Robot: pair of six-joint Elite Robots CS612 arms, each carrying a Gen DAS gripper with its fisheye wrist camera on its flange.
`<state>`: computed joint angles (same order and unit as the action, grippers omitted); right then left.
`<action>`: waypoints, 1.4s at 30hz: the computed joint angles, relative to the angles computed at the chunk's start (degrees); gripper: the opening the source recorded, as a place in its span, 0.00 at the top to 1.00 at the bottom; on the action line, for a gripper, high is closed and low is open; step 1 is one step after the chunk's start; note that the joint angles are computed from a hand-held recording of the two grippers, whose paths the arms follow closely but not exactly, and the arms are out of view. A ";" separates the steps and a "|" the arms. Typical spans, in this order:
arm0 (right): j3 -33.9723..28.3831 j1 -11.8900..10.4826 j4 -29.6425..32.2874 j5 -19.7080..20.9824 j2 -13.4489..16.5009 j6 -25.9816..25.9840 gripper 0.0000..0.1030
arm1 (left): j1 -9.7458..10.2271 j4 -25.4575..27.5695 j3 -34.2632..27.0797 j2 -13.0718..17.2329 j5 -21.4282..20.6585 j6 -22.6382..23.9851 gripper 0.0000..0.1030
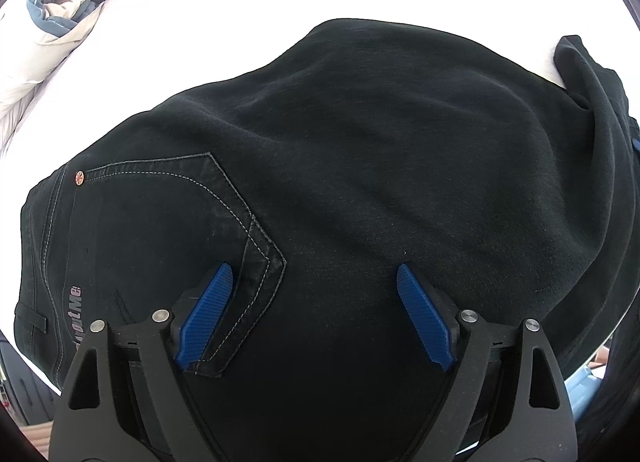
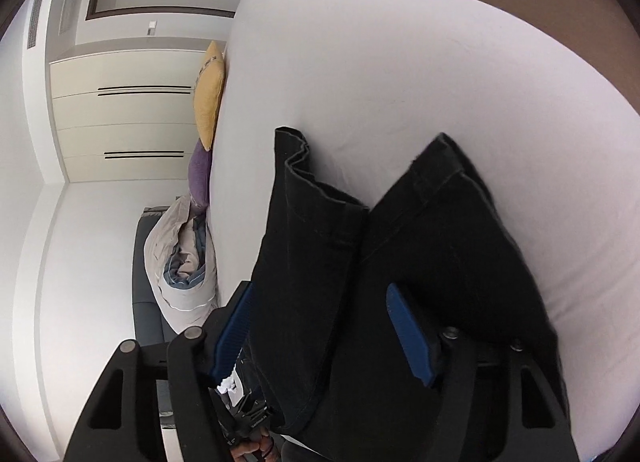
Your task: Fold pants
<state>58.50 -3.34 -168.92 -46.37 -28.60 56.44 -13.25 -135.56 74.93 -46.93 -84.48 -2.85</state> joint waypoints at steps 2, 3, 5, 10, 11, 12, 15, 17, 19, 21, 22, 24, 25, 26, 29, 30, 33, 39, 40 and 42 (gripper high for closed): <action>-2.63 0.29 0.45 1.25 1.61 0.37 0.32 | -0.04 0.06 0.04 -0.06 0.05 -0.12 0.15; -3.23 0.08 0.10 2.20 1.98 0.59 0.33 | -0.05 -0.13 0.04 0.06 0.03 -0.25 0.14; -5.54 0.15 -0.90 3.44 3.61 1.61 0.51 | -0.12 -0.61 0.30 0.10 0.05 -0.61 0.14; -2.55 -0.30 -0.60 1.75 2.12 1.34 0.90 | -0.29 -1.41 0.83 -0.01 0.41 -1.07 0.12; -1.25 -0.27 -0.71 0.21 1.18 0.08 0.92 | -0.29 -1.53 0.89 -0.01 0.45 -1.22 0.12; 0.16 -0.22 -0.93 -1.46 0.04 -1.76 0.94 | -0.29 -1.64 0.99 -0.05 0.45 -1.32 0.11; 4.60 -0.16 -1.11 -5.89 -4.00 -7.50 0.95 | -0.32 -1.87 1.25 -0.16 0.55 -1.23 0.10; 8.31 -0.33 -2.93 -7.22 -6.83 -9.10 0.96 | -0.39 -1.96 1.44 -0.25 0.58 -1.20 0.10; 12.88 -0.46 -4.79 -8.47 -9.97 -10.35 0.96 | -0.43 -2.17 1.70 -0.34 0.61 -1.35 0.10; 16.85 -0.45 -5.87 -9.55 -12.42 -9.65 0.96 | -0.48 -2.06 1.79 -0.41 0.70 -1.41 0.09; 18.72 -0.46 -5.99 -10.20 -13.34 -8.89 0.96 | -0.51 -1.76 1.66 -0.42 0.76 -1.44 0.09; 21.47 -0.54 -5.87 -11.56 -14.19 -6.74 0.96 | -0.63 -1.34 1.52 -0.42 1.07 -1.31 0.08; 22.50 -0.53 -4.38 -12.37 -14.39 -5.18 0.96 | -0.65 -0.95 1.18 -0.30 1.20 -1.21 0.07; 23.21 -0.66 -3.37 -12.15 -14.35 -3.06 0.96 | -0.70 -0.75 1.09 -0.26 1.34 -1.19 0.07; 25.51 -0.78 -3.35 -10.11 -14.86 2.58 0.96 | -0.82 -0.52 1.17 -0.35 1.67 -1.35 0.06; 26.14 -0.57 -3.85 -11.09 -15.46 1.21 0.96 | -0.86 -0.54 1.21 -0.35 1.75 -1.45 0.06; 27.21 -0.46 -3.91 -12.16 -16.00 -1.08 0.96 | -0.96 -0.19 0.81 -0.11 1.97 -1.45 0.06; 30.60 -0.91 -4.43 -10.36 -17.53 0.43 0.96 | -0.83 -0.37 0.79 0.03 1.48 -1.41 0.05; 30.86 -0.88 -4.54 -10.80 -17.85 -0.36 0.96 | -0.70 -0.69 0.96 0.04 1.40 -1.49 0.04; 30.65 -1.08 -6.05 -11.75 -17.80 -0.42 0.96 | -0.57 -0.77 0.94 0.14 1.35 -1.73 0.00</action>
<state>89.15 -4.41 -174.97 -58.12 -46.40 56.03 -13.81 -136.32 75.86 -46.79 -83.14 -4.58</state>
